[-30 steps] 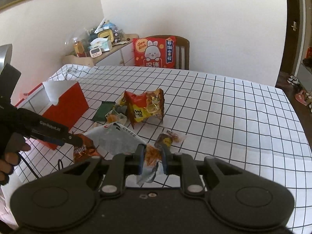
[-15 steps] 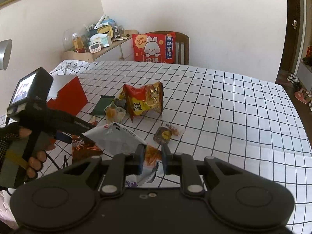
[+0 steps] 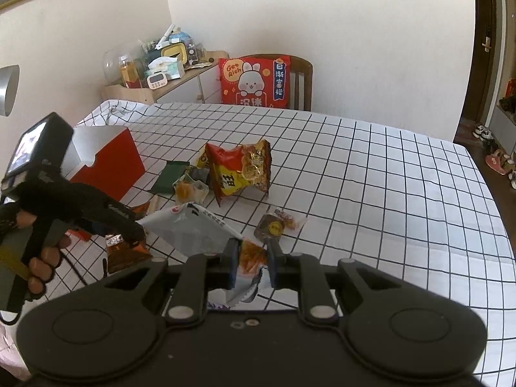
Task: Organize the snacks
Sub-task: 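Lift the Oreo bag with the left tool while the right tool lifts the white packet, then carry the Oreo bag into the box and open the left tool while the right tool drops the white packet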
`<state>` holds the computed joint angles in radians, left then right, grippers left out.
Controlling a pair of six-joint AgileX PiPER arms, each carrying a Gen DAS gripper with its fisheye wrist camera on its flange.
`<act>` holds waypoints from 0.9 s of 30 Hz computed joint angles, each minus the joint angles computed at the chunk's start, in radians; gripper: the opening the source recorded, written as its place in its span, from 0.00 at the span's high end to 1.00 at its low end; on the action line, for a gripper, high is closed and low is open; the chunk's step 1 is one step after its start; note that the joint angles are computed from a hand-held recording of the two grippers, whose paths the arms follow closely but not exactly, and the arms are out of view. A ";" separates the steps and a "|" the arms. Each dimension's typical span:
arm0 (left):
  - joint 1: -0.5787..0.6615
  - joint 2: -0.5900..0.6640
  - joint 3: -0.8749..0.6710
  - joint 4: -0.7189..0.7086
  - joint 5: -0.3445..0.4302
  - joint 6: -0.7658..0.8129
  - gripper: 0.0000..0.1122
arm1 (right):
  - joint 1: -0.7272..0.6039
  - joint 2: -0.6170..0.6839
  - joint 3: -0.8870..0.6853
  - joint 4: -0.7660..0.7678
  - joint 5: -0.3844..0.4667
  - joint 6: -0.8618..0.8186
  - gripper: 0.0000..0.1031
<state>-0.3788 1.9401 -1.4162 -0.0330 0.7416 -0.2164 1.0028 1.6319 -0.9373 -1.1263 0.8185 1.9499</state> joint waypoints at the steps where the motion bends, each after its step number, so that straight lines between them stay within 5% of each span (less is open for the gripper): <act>1: 0.007 -0.016 0.005 -0.007 0.010 0.016 0.69 | 0.000 0.002 -0.011 0.003 0.001 -0.007 0.83; 15: 0.173 -0.220 0.000 -0.071 0.120 0.278 0.68 | -0.015 0.133 -0.315 0.052 0.011 -0.205 0.83; 27: 0.355 -0.145 -0.208 -0.110 0.184 0.398 0.68 | -0.068 0.449 -0.898 0.251 0.067 -0.588 0.83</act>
<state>-0.0234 1.7946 -1.6244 -0.1435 0.9258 0.1818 0.9352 2.0809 -1.8357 -0.8757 0.8857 1.3617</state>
